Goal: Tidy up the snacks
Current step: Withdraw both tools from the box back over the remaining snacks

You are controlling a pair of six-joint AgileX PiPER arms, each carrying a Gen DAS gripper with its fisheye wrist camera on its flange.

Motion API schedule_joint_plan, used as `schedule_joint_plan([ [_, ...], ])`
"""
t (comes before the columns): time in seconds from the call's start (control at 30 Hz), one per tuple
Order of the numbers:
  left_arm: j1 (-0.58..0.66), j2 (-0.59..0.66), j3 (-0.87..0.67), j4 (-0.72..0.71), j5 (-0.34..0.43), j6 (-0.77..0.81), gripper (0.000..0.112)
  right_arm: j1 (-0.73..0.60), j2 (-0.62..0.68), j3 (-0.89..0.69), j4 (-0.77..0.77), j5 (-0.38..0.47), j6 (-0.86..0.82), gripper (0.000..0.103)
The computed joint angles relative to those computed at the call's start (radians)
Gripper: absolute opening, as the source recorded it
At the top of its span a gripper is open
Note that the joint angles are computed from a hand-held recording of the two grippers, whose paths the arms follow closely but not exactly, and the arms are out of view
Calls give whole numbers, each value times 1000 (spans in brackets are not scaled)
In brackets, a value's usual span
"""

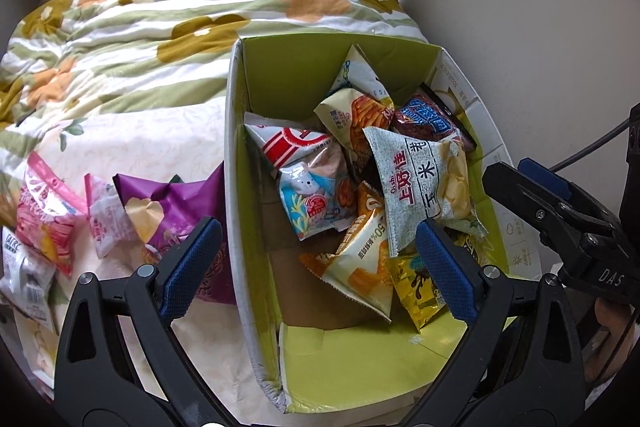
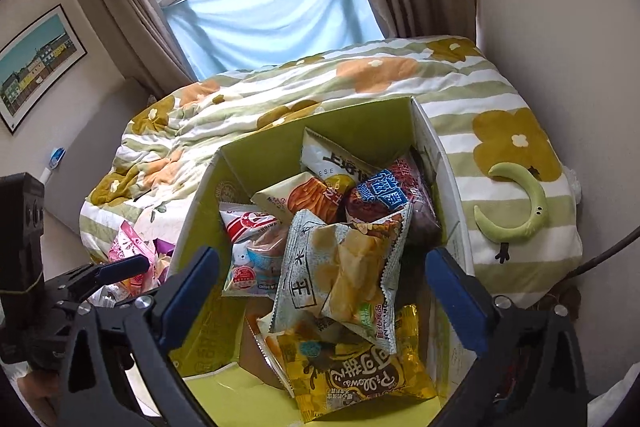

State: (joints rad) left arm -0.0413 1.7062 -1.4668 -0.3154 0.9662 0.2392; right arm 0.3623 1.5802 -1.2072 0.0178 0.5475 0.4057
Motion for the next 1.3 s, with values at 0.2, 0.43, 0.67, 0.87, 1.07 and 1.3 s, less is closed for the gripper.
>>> schedule_joint_plan([
  [0.2,-27,-35,61,54,-36,-60,97,-23,-1,10,66,8,-74,102],
  [0.43,-19,-121,116,132,-46,-107,97,-45,-20,-23,146,57,-173,102],
  [0.67,113,-254,181,115,-51,-29,97,58,-50,-77,32,84,-83,102],
  [0.87,301,-334,232,49,-60,179,97,218,-46,-116,-128,67,162,103],
  [1.07,582,-330,219,-110,25,510,97,464,41,-226,-527,192,624,103],
  [1.3,863,-202,118,-216,123,826,97,625,218,-423,-614,318,807,103],
])
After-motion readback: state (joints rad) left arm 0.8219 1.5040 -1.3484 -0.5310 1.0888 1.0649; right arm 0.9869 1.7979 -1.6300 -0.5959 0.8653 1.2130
